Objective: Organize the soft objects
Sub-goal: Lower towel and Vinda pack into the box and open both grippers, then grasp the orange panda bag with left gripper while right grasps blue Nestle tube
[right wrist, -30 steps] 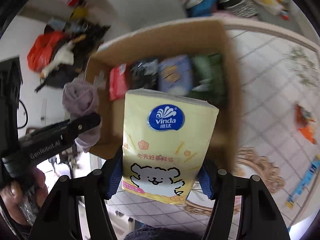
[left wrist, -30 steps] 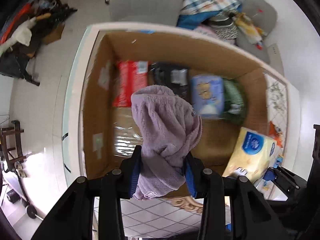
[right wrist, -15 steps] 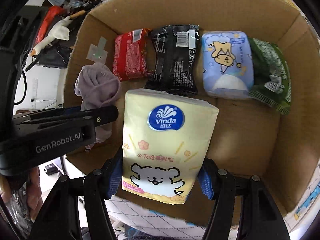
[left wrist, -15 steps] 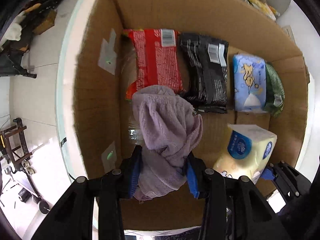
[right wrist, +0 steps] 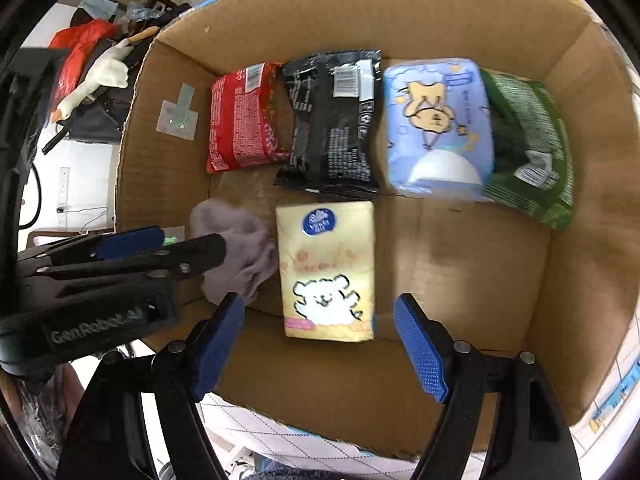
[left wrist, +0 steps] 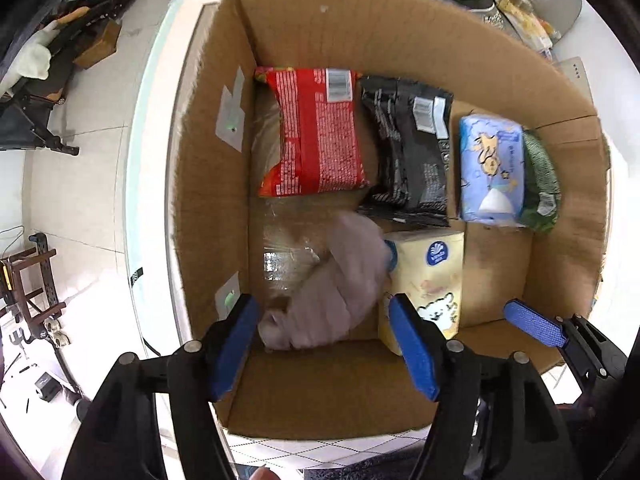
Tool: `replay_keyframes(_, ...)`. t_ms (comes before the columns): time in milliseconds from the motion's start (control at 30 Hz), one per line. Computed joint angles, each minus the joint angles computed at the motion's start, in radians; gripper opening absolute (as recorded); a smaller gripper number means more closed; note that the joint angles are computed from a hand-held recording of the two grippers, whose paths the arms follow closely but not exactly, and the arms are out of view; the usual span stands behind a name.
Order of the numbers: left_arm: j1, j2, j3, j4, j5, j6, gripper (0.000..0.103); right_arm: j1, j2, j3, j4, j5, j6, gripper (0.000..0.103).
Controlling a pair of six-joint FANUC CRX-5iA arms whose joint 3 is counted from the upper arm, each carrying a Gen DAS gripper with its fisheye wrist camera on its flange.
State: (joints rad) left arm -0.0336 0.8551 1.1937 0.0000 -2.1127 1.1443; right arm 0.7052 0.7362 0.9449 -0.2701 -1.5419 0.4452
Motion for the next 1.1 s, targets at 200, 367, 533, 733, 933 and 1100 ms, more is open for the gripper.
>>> replay_keyframes(200,0.001,-0.063,-0.043,0.013,0.064,0.012,0.094,0.021,-0.070,-0.068,0.056,-0.007,-0.029,0.085)
replay_keyframes(367,0.013,-0.182,-0.206,0.045,0.185,0.022,0.095,0.046,-0.122,-0.115,0.129,-0.024,-0.067,0.103)
replay_keyframes(533,0.011,-0.286,-0.334,0.059,0.285,0.030,0.095,0.079,-0.155,-0.097,0.211,-0.118,-0.115,0.103)
replay_keyframes(733,0.010,-0.397,-0.446,0.055,0.372,0.018,0.095,0.120,-0.197,-0.122,0.283,-0.158,-0.138,0.103)
replay_keyframes(933,0.031,-0.480,-0.500,0.107,0.405,0.011,0.095,0.166,-0.255,-0.149,0.338,-0.170,-0.172,0.103)
replay_keyframes(1100,0.045,-0.534,-0.518,0.132,0.417,-0.001,0.095,0.218,-0.283,-0.148,0.414,-0.191,-0.186,0.103)
